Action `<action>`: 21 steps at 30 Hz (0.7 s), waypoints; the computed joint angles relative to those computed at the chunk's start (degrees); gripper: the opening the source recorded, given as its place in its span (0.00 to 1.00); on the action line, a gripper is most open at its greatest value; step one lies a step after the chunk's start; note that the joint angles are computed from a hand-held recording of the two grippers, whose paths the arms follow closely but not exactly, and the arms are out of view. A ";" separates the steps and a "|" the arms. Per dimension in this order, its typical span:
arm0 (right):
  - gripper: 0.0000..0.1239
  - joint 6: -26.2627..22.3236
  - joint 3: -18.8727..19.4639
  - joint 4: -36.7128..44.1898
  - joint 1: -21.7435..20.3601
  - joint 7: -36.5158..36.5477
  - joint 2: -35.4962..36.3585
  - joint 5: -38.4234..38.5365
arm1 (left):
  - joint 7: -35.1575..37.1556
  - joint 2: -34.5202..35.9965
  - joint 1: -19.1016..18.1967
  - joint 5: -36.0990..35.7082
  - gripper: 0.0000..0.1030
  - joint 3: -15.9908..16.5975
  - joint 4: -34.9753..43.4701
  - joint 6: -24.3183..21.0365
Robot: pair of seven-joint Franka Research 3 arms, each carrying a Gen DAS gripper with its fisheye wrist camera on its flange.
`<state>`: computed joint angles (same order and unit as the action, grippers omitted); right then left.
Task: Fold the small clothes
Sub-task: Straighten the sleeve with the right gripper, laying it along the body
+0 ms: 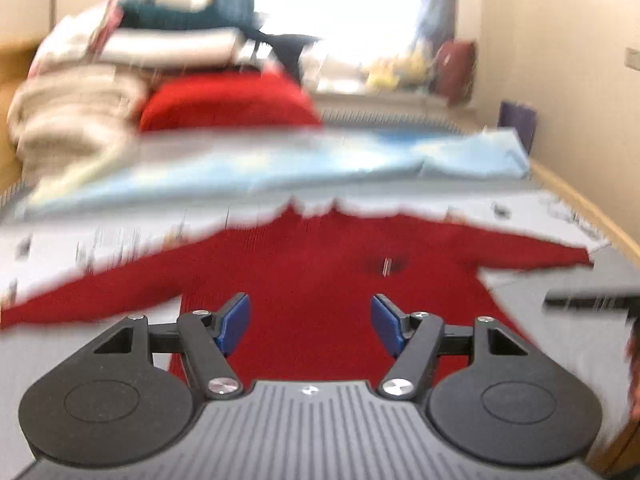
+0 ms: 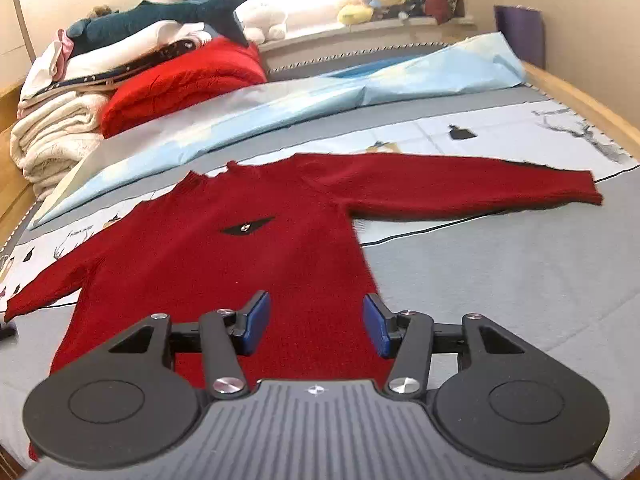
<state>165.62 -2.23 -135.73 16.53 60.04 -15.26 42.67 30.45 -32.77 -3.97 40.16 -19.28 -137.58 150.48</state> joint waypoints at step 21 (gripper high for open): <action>0.32 8.22 1.21 17.71 -11.59 31.51 24.67 -10.71 | -1.91 28.64 -2.44 1.17 0.74 7.18 21.47 -6.79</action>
